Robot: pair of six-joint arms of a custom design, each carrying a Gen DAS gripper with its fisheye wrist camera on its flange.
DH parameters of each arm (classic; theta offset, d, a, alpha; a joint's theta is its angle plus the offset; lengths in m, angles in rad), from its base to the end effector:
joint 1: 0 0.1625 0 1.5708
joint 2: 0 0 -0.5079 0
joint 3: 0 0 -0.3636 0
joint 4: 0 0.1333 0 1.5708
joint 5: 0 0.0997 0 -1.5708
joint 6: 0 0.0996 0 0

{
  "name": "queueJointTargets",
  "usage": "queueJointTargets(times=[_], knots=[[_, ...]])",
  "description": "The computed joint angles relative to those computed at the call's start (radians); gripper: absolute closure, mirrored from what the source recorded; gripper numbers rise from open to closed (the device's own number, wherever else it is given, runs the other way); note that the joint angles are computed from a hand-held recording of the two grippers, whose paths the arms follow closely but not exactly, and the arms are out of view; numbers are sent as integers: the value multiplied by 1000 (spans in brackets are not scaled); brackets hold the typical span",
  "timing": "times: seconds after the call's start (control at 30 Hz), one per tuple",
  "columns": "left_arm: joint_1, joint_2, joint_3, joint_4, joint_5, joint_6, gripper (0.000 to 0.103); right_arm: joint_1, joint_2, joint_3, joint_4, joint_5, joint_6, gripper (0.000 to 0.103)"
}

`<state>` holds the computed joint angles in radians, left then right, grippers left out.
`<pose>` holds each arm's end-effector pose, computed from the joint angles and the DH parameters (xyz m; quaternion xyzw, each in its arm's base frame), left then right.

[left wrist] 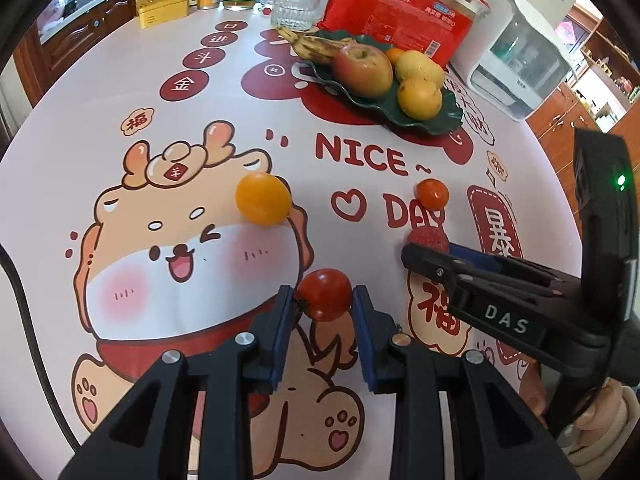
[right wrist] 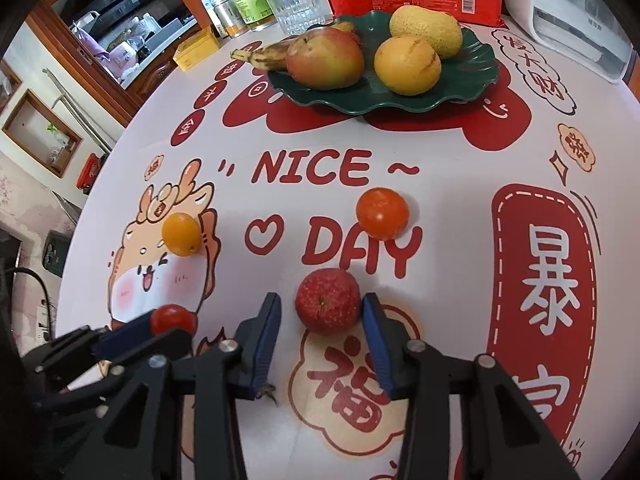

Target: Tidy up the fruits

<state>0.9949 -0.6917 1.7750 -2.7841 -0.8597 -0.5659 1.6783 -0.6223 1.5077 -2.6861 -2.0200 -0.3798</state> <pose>-0.1986 -0.6700 0.1033 -0.0179 0.9356 -0.2389 0.2594 0.1711 -0.7463 0.1124 0.2088 -0.9460 0.0808 0.2344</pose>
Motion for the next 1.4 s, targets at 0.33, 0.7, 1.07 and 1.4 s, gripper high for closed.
queueJointTargets(times=[0.33,0.7,1.07,1.4], knots=[[-13,-33,11,6,-15,0,75,-6,-35,34,-11,39,-9,70],[-68,-50,-54,65,18,40,77,8,-101,77,-33,119,-16,70],[-92,-23,-181,135,68,134,81,39,-127,20,-24,142,-43,70],[-34,14,-201,193,38,83,81,3,-118,-27,-20,112,-20,70]])
